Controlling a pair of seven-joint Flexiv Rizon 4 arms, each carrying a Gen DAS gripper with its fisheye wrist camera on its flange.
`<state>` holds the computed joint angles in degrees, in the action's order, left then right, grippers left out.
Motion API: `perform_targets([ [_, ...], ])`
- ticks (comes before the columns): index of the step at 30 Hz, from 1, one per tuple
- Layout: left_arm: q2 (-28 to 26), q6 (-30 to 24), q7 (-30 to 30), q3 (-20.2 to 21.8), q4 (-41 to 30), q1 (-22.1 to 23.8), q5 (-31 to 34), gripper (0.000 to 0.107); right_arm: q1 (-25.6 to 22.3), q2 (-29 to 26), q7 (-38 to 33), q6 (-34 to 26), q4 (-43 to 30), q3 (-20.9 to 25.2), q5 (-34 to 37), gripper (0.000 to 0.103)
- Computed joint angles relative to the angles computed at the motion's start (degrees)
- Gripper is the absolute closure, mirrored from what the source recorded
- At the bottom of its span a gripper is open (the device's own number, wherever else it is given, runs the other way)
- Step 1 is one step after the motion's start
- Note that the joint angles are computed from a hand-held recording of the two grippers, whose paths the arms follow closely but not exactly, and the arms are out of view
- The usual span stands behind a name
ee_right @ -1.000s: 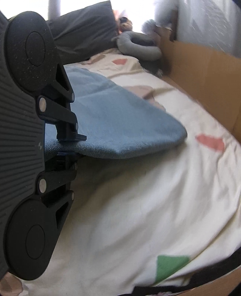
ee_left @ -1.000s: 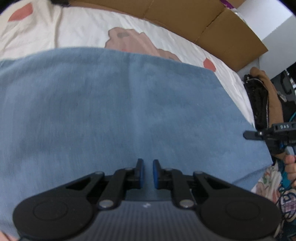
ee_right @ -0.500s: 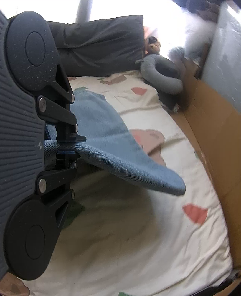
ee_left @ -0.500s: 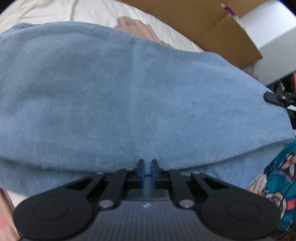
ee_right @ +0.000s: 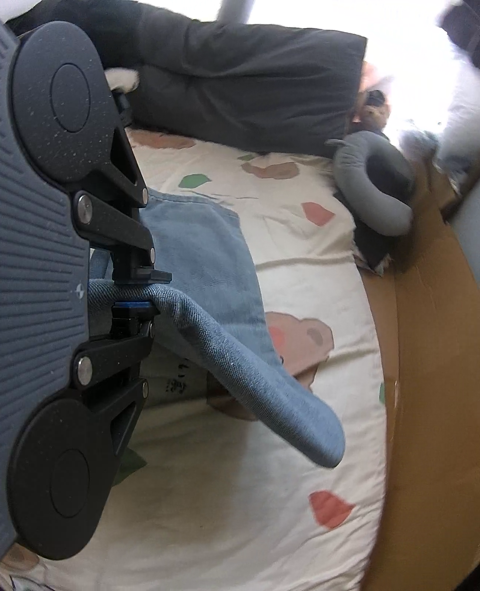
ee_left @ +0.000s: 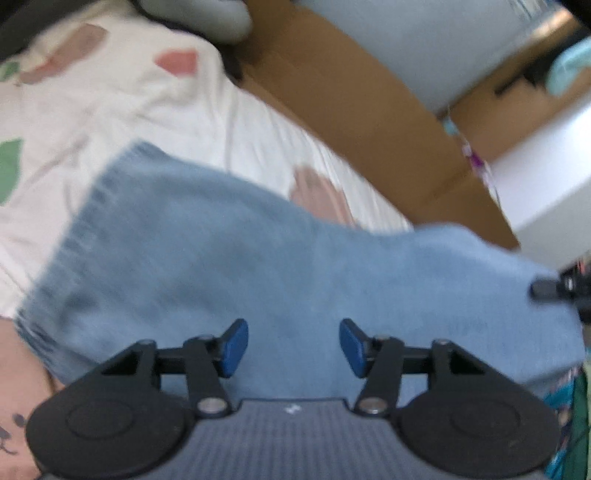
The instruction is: Fold clothes
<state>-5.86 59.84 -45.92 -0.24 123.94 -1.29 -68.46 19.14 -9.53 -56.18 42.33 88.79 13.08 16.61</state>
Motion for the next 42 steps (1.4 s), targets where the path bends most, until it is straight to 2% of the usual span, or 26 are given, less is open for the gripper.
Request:
perform_targets([
  [3,-0.32,2.39,0.67,-0.37,-0.24,-0.21,-4.82,0.046,1.62,-2.38,0.11,-4.03,-4.90,-0.02,-3.09,0.097],
  [9,-0.83,3.46,0.63,-0.16,-0.83,0.11,-9.50,0.046,5.06,-7.68,0.46,-10.55,-14.60,0.07,-8.22,0.096],
  [15,-0.25,3.48,0.16,0.65,-0.51,0.89,-11.72,0.046,8.11,-12.40,2.13,-13.25,-21.59,-0.08,-11.18,0.096],
  [23,0.55,5.08,0.73,1.26,0.02,1.20,-15.41,0.046,11.25,-17.17,3.36,-13.84,-27.29,-0.31,-13.31,0.096],
  [30,0.75,9.08,0.60,1.71,0.47,1.19,-19.19,0.046,14.36,-21.69,4.42,-13.38,-30.69,-0.71,-15.60,0.096],
  [38,0.36,11.47,0.35,2.04,0.33,1.65,-20.29,0.046,17.44,-27.21,6.26,-10.84,-34.63,-1.43,-17.34,0.096],
  [42,0.30,11.53,0.44,2.02,0.39,1.76,-20.31,0.046,18.43,-29.06,7.17,-11.40,-36.44,-1.18,-17.24,0.096],
])
